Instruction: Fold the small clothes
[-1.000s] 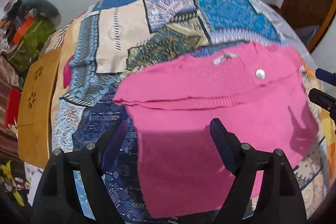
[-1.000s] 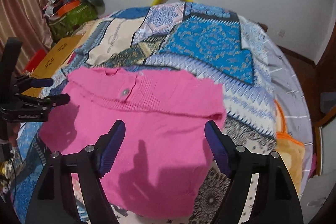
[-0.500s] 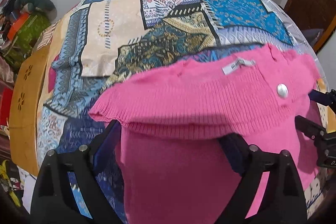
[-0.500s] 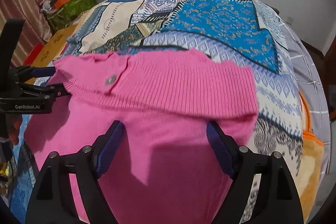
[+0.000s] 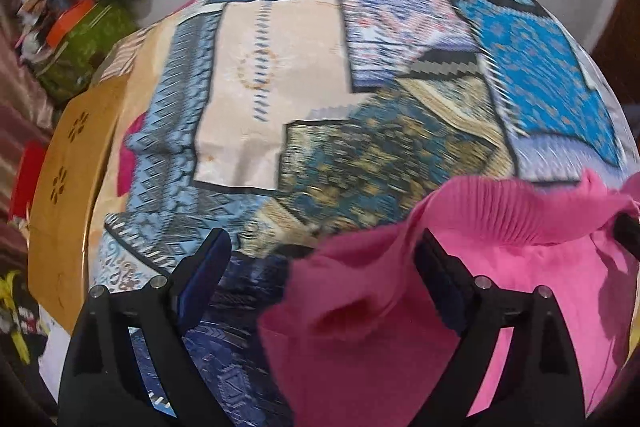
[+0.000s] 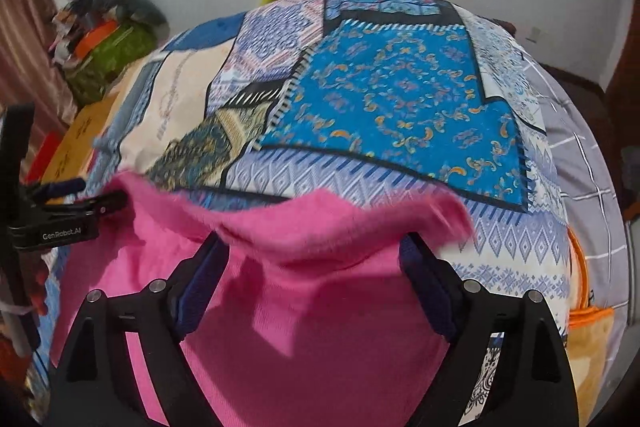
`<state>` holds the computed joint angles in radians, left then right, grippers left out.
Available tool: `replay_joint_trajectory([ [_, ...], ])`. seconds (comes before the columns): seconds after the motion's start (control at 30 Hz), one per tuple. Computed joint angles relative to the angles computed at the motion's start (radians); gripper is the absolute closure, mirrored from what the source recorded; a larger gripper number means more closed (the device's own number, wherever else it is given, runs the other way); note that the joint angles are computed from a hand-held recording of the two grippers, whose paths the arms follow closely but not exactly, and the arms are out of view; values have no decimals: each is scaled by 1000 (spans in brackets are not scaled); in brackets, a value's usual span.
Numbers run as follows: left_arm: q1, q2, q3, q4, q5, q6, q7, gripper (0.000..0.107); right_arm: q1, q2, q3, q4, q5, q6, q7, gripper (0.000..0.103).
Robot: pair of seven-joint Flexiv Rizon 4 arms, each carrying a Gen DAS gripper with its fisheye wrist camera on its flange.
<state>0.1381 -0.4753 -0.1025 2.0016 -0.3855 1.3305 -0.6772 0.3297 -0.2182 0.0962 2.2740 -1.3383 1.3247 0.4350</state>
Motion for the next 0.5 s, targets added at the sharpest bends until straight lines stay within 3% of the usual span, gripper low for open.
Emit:
replay_joint_trajectory([
  [0.1,17,-2,3,-22,-20,-32,-12,15,-18,17,-7,10,-47,31,60,18],
  [0.3,51,31,18,-7,-38,-48,13,15,-18,87,35,58,20,6,9,18],
  [0.5,109,121,3,63,-116,-56,136,15,14,176,103,129,184,-52,-91,18],
])
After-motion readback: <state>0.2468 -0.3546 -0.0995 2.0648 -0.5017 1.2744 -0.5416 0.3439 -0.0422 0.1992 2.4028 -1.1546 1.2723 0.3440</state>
